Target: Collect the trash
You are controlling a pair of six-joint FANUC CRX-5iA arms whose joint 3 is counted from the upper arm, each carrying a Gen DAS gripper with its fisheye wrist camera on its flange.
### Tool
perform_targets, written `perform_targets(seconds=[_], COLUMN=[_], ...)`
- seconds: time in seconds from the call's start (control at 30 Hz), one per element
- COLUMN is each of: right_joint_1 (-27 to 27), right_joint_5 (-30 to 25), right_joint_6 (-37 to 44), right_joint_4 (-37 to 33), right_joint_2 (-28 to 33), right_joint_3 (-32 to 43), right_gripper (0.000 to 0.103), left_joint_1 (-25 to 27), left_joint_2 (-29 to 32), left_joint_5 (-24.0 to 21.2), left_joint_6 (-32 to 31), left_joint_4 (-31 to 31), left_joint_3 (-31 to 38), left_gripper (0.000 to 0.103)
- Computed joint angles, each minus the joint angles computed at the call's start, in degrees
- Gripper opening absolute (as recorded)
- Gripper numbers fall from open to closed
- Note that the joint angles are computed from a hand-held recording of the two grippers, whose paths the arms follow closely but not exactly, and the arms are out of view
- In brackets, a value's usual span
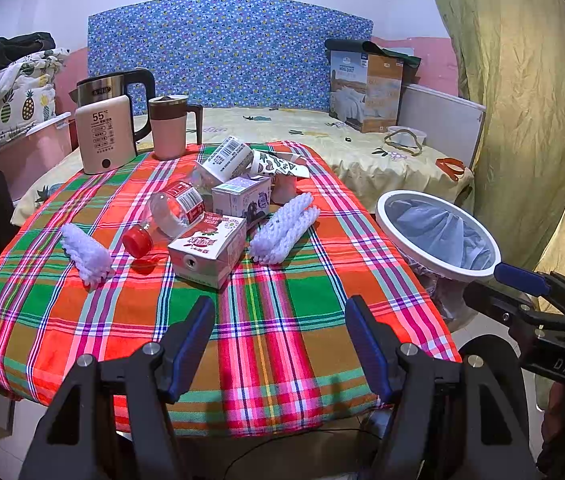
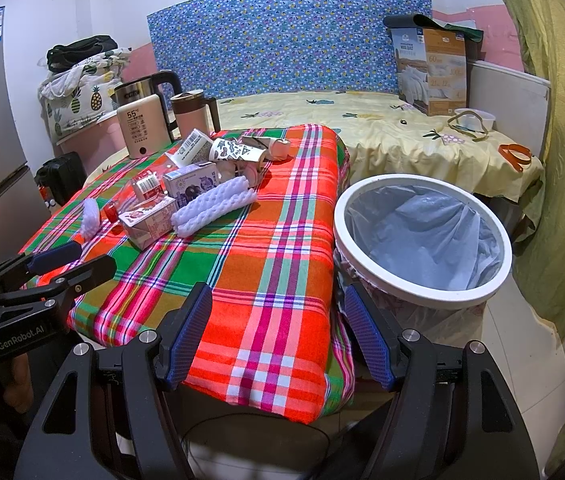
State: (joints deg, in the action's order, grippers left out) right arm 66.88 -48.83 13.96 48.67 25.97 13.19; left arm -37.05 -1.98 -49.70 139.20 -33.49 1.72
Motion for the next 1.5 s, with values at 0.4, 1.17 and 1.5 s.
perform_targets(seconds=[0.4,1.17,1.5], right_joint_1=[-0.02,0.0,-0.7], right_joint_5=[-0.24,-1.96,-0.77], right_joint_6=[0.21,0.26,1.51], right_joint_4=[-0.22,-0.23,-2.94], right_joint_2=[0.01,0.97,1.79], right_joint_3=[0.18,1.44,2.87], right_gripper=[0.07,0.07,0.07], left_joint_1=[-0.05,0.07,2.63], left_joint_2=[0.11,0.61,1.0], left_joint_5=[0.2,0.89,2.31], left_joint_6=[-0.17,-1.63,-3.21], left_joint_4=[0.28,0.71,3.48], left_joint_3=[0.0,0.11,-0.84], left_gripper=[0.069,0.069,0.069])
